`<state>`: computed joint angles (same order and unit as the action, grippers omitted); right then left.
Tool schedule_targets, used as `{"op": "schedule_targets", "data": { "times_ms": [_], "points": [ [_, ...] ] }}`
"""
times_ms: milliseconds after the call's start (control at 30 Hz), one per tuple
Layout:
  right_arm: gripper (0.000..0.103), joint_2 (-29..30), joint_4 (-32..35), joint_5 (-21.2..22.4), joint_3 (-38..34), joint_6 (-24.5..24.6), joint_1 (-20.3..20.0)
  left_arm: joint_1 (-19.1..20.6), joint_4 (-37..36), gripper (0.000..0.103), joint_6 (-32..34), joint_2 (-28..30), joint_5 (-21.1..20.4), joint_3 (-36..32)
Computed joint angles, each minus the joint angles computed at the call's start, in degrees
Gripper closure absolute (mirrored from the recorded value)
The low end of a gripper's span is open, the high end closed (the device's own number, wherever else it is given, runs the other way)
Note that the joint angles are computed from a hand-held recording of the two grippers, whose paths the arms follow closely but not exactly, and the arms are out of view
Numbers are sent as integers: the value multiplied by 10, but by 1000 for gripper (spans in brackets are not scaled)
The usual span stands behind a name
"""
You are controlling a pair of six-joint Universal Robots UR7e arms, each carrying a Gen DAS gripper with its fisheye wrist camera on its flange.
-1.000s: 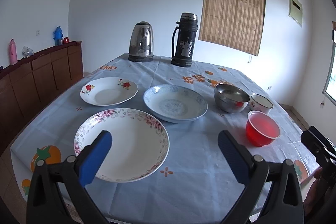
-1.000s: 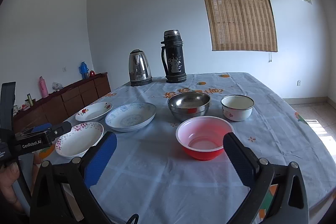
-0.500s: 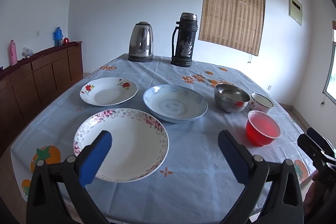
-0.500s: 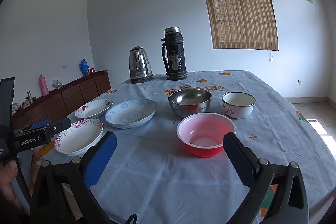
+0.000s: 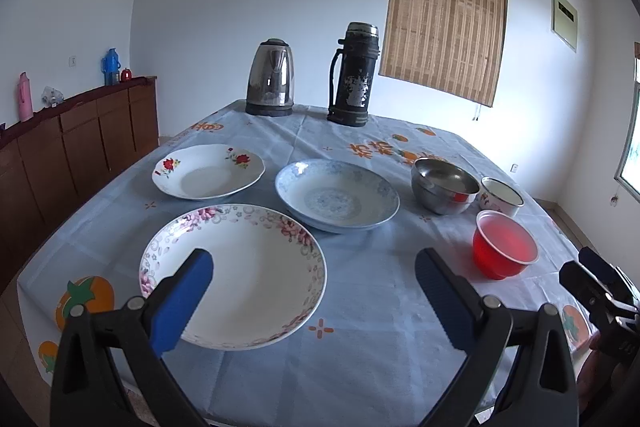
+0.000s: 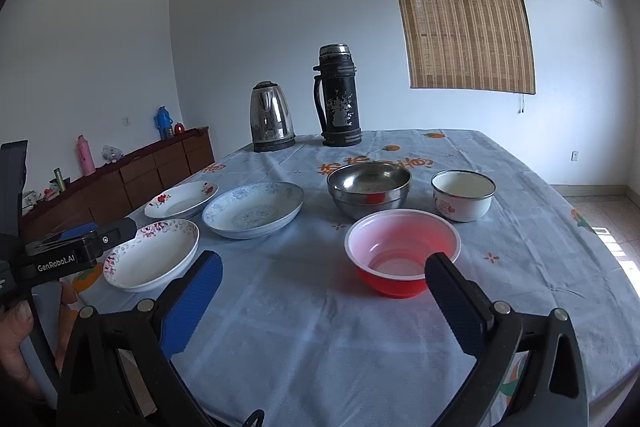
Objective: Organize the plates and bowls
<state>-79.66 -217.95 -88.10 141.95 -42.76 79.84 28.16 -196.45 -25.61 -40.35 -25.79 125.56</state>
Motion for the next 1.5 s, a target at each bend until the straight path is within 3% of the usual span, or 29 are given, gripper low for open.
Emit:
{"op": "schedule_targets", "data": {
  "times_ms": [367,533,933,1000,1267,1500],
  "points": [
    [1,46,21,-31,-28,-5,28,27,-29,1,15,0,-12,3],
    [4,76,49,-44,-52,-6,50,45,-29,5,11,-10,1,9],
    [38,158,162,-88,-139,-16,106,99,-3,25,-31,-57,30,37],
    [55,170,195,-113,-159,-25,119,107,5,33,-38,-63,31,39],
    [56,207,302,-161,-229,-46,147,133,29,48,-55,-76,10,40],
    [68,231,396,-166,-291,-28,147,147,21,61,-50,-76,-8,38]
  ]
}}
